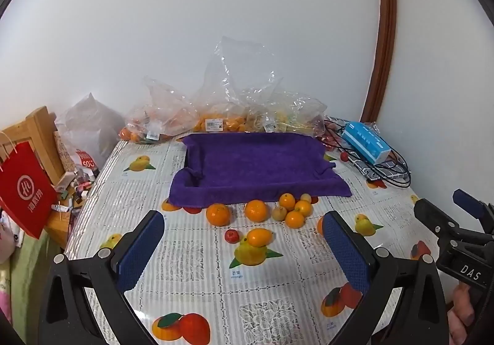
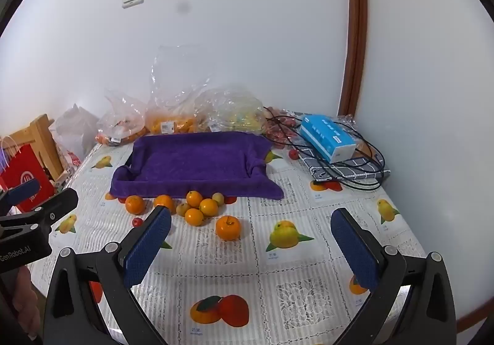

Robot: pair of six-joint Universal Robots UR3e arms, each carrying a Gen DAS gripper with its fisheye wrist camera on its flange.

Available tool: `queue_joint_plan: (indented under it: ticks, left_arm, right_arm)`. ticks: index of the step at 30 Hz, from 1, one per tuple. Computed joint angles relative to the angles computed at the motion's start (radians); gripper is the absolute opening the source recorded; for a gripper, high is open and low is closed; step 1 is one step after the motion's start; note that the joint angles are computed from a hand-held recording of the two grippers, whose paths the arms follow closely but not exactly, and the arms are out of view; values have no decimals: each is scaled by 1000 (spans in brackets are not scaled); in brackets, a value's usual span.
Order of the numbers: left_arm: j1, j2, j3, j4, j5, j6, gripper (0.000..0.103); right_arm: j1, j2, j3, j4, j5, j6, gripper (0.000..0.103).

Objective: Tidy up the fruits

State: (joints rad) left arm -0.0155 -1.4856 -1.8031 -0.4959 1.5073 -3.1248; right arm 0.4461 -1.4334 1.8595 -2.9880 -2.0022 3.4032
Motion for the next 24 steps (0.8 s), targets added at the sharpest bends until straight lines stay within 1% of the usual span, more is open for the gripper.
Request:
queue_joint_plan:
  ticks: [1, 2, 3, 6, 9, 10, 12, 15, 18, 21, 24]
  left_arm:
    - [-2, -7, 2, 8, -9, -3, 103]
    - [7, 8, -39, 43, -28, -12, 103]
    - [10, 11, -37, 37, -34, -15, 102]
    - [1, -12, -21, 34, -17, -17, 102]
    - [19, -9, -34, 40, -34, -11, 102]
    - [24, -5, -31, 28, -32, -7, 102]
    - [21, -4, -37, 36, -20, -9, 102]
    - [29, 4, -57, 57, -27, -14, 102]
    - [39, 4, -50, 35, -41, -15, 102]
    - [36, 6, -52, 38, -30, -19, 103]
    - [30, 3, -40, 19, -21, -22, 102]
  right_arm:
    - [3, 7, -5, -1, -6, -4, 102]
    - [6, 15, -10, -4, -9, -9, 102]
    - [10, 25, -18, -5, -13, -13, 102]
    - [12, 41, -17, -30, -19, -16, 102]
    - [15, 24, -18, -15, -27, 0, 102]
    - [13, 38, -30, -11, -23, -2, 102]
    - [7, 27, -23, -9, -11, 4, 102]
    - [9, 19, -15, -17, -11, 1, 102]
    - [15, 23, -17, -17, -13, 8, 102]
    - [11, 20, -4, -30, 1, 3, 102]
    - [25, 26, -16, -23, -19, 2, 102]
